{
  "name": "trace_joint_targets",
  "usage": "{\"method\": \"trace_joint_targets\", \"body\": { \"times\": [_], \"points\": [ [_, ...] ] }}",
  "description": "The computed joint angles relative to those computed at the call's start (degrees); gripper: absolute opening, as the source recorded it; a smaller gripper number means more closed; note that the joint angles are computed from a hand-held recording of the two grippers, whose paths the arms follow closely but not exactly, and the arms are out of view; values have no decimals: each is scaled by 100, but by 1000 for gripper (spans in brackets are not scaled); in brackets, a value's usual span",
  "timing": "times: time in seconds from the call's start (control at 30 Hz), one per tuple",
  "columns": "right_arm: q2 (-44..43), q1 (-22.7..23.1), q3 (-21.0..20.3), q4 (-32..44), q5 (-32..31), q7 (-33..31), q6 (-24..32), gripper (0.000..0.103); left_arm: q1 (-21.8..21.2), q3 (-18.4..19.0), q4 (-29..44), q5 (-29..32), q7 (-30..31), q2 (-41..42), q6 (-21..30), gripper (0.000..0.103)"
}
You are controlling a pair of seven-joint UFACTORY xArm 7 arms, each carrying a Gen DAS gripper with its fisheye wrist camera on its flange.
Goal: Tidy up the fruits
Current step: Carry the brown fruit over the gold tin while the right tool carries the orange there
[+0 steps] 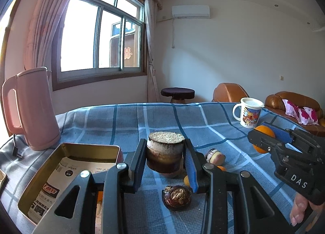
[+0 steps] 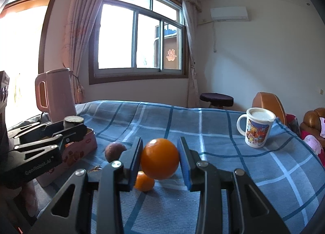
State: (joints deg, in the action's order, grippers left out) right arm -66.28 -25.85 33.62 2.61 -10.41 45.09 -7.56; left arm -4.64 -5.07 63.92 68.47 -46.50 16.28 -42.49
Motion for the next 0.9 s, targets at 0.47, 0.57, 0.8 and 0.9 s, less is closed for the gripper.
{"method": "trace_joint_targets", "body": {
  "times": [0.47, 0.57, 0.8, 0.9],
  "points": [
    [537, -276, 476, 390, 59, 17, -227, 38, 90, 72, 158, 234, -353, 29, 40, 38],
    [645, -304, 519, 460, 82, -16, -272, 38, 109, 96, 178, 239, -387, 16, 41, 38],
    [954, -318, 594, 687, 172, -173, -433, 38, 189, 167, 393, 465, -755, 75, 98, 38],
    [1143, -320, 609, 821, 227, -280, -521, 38, 215, 206, 426, 470, -797, 81, 126, 38]
  ]
}}
